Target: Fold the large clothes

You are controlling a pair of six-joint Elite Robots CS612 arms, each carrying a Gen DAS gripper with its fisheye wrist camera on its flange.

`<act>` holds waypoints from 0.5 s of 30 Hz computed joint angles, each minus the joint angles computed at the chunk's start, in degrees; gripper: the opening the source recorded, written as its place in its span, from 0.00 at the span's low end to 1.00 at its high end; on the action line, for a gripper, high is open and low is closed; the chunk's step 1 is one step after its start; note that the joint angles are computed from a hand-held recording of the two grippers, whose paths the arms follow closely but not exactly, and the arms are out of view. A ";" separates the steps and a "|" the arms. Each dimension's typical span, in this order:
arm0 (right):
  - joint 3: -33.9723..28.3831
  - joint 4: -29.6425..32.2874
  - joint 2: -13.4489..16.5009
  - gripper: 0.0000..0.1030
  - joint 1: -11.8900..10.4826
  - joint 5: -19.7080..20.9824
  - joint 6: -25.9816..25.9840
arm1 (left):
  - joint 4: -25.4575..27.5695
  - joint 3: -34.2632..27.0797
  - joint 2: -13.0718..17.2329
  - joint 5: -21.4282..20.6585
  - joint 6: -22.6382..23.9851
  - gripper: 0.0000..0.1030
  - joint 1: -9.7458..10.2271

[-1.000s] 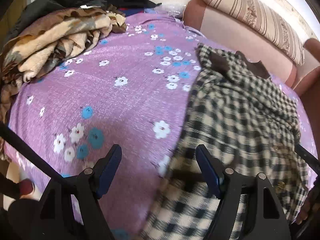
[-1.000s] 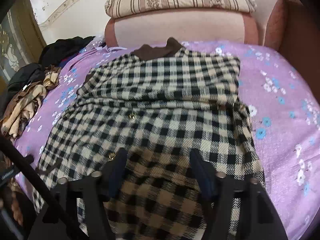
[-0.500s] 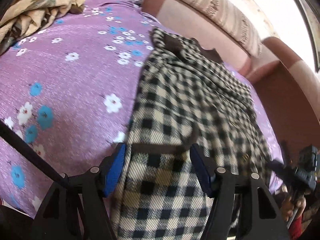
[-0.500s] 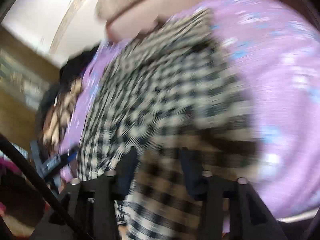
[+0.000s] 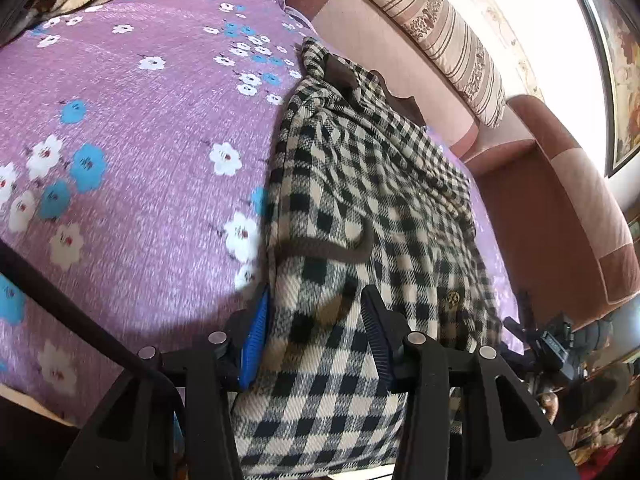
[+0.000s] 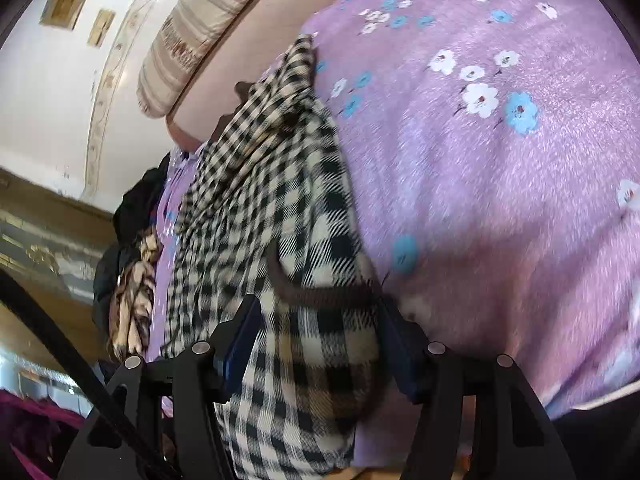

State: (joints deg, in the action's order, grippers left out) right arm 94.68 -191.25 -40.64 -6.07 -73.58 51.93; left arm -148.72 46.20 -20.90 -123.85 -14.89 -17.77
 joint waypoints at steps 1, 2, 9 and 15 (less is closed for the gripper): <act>0.07 0.50 -0.13 0.63 0.06 1.15 -0.67 | -0.33 0.62 -0.31 0.17 0.29 0.44 -0.02; 0.40 1.34 -0.38 0.63 0.45 2.15 -1.69 | -0.76 1.15 -0.55 0.36 0.45 0.44 -0.07; 2.18 6.29 -1.83 0.62 4.60 -0.60 -7.85 | -1.75 2.84 -1.63 3.13 1.85 0.52 -0.70; 3.37 18.74 -5.41 0.06 5.25 -7.59 -8.22 | -2.02 4.36 -2.67 6.75 4.85 0.52 -1.43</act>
